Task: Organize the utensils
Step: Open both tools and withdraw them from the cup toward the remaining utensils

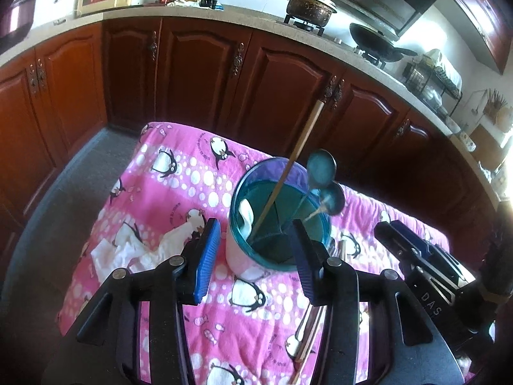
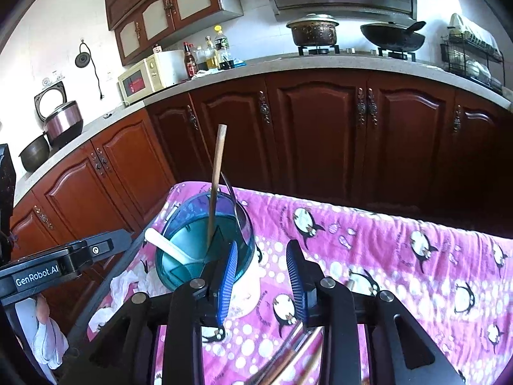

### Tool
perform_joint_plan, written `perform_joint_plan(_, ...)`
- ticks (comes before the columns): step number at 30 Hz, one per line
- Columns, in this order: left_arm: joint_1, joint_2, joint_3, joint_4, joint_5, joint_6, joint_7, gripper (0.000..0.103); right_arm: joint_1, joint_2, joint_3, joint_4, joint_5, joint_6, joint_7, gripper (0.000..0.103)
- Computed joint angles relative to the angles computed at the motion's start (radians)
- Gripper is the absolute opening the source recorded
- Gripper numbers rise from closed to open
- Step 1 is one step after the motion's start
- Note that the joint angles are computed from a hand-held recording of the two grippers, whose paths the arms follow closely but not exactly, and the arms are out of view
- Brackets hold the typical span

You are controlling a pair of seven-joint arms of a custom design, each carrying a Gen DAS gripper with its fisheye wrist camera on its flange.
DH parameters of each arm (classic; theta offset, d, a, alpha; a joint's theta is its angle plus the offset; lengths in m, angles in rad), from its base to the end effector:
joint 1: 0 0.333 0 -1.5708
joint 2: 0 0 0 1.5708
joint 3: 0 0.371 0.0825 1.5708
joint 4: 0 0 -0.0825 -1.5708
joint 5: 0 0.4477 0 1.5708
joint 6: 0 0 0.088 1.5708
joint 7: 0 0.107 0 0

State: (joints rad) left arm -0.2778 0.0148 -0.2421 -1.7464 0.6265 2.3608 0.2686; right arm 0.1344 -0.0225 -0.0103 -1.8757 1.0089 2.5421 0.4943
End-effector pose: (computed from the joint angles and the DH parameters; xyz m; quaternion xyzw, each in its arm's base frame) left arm 0.5915 -0.3286 0.6630 -0.7841 0.4827 -0.3131 0.2329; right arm 0.6576 0.0715 0.6281 -0.7577 0.4304 -0.1624 0.4629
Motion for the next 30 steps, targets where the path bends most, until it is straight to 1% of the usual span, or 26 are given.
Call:
perform_joint_plan(6, -0.03, 0.011, -0.02, 0.026, 0.043, -0.067, -0.004, 0.044, -0.01, -0.043, -0.015, -0.05, -0.016, 0.006, 0.013, 0.031)
perform_joint_plan(13, -0.066, 0.029, -0.034, 0.051, 0.067, -0.102, 0.01, 0.044, -0.023, -0.092, -0.041, -0.105, -0.009, 0.013, -0.005, 0.036)
perform_joint_plan(25, -0.137, 0.085, -0.045, 0.125, 0.117, -0.154, 0.039, 0.044, -0.051, -0.154, -0.082, -0.171, -0.011, 0.015, -0.005, 0.038)
perform_joint_plan(30, -0.16, 0.099, -0.045, 0.146, 0.129, -0.17, 0.047, 0.044, -0.06, -0.171, -0.088, -0.188, -0.021, 0.027, 0.0, 0.039)
